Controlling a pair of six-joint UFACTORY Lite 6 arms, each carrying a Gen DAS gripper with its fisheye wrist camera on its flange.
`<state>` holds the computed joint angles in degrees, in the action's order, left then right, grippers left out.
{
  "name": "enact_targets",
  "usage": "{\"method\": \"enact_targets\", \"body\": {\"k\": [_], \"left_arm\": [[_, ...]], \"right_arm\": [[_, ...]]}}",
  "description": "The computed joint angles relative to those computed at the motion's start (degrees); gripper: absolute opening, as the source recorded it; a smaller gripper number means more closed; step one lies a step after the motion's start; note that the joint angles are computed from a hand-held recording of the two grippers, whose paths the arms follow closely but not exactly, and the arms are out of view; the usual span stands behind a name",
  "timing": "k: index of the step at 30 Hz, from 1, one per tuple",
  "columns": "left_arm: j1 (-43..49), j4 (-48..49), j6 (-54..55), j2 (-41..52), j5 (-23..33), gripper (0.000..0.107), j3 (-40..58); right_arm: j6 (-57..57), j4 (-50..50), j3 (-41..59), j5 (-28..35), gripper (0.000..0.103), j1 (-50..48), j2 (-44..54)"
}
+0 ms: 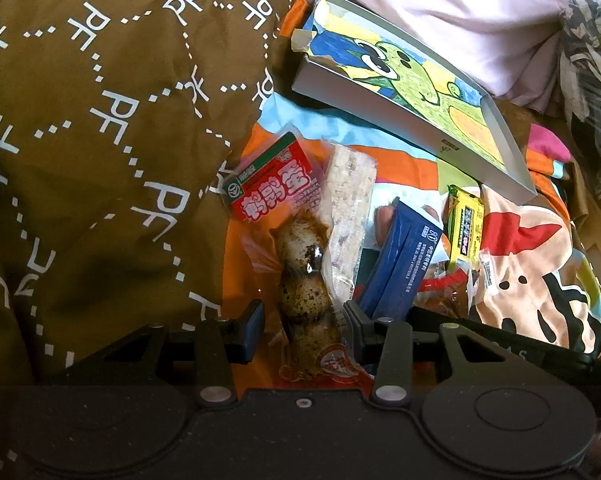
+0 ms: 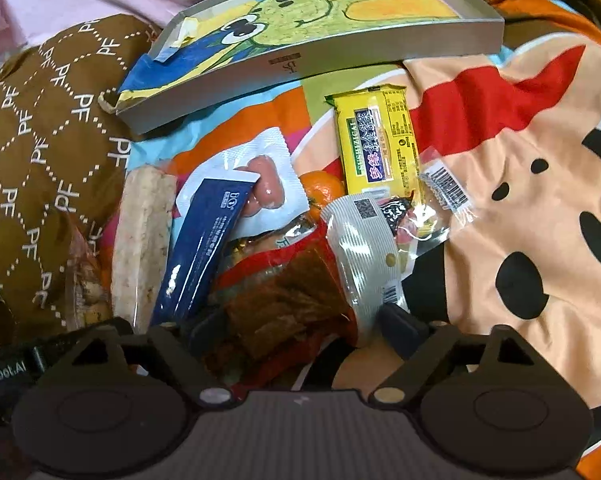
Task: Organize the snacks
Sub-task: 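Lower left gripper around quail egg bag while right gripper lowers onto red snack bag, then close left gripper on quail egg bag while right gripper closes on red snack bag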
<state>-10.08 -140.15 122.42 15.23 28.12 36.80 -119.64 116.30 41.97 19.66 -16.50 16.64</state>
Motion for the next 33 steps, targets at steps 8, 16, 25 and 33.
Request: {"method": "enact_targets", "body": {"k": [8,16,25,33], "left_arm": [[-0.84,-1.62,2.85,-0.19,0.05,0.044,-0.39],[-0.31,0.07,1.04,0.20,0.05,0.044,0.13],[-0.05,0.35,0.35,-0.08,0.02,0.043,-0.11],[0.68,0.82,0.10,0.06,0.87,0.039,-0.33]], "right_arm": [[-0.34,-1.98,-2.40,5.31,0.079,-3.67,-1.05],[19.96,-22.05,-0.11,11.88,0.082,-11.01,0.41],[34.64,-24.80,7.58,7.96,0.095,-5.42,6.36],[19.25,-6.96,6.60,6.67,0.060,-1.81,8.03]]}}
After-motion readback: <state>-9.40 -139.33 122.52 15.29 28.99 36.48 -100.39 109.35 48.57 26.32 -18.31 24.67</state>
